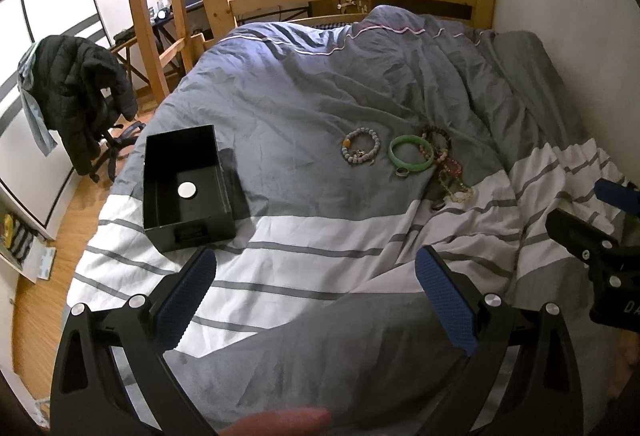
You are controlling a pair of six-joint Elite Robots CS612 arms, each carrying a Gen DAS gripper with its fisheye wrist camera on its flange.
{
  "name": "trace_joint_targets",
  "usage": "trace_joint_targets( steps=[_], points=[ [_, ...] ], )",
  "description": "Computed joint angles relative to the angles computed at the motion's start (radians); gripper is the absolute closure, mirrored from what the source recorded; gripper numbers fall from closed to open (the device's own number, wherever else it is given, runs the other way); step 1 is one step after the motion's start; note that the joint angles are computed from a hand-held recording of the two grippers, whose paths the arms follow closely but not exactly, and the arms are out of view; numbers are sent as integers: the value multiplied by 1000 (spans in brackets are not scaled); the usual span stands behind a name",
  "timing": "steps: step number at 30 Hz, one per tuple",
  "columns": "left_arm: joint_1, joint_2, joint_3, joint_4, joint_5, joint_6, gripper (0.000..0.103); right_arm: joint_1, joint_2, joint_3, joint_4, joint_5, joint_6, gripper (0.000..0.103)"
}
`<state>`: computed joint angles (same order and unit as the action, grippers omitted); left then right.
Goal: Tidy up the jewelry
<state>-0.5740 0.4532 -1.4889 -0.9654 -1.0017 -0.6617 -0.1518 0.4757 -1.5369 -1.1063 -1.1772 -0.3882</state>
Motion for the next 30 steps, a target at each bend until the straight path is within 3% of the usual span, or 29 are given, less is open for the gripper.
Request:
trace_joint_targets(
  steps=[9, 15, 21, 22, 25, 30],
  points=[
    [12, -2, 20, -23, -7, 18, 5, 2, 14, 11, -32, 1, -11, 3],
    [13, -4, 60, -48, 48, 53, 5, 6, 24, 31, -52, 9, -14, 3],
    [35, -3, 106, -142, -44, 136, 6, 4, 31, 65, -92, 42, 19, 4],
    [38, -6, 120, -149, -49, 145, 10, 4, 31, 76, -101, 49, 26, 4],
    [57, -13, 160, -177, -110, 156, 27, 9, 26, 110, -117, 60, 21, 13],
    [93, -16, 231, -274, -173, 191, 27, 25, 11, 182, -145, 70, 2, 30]
  ],
)
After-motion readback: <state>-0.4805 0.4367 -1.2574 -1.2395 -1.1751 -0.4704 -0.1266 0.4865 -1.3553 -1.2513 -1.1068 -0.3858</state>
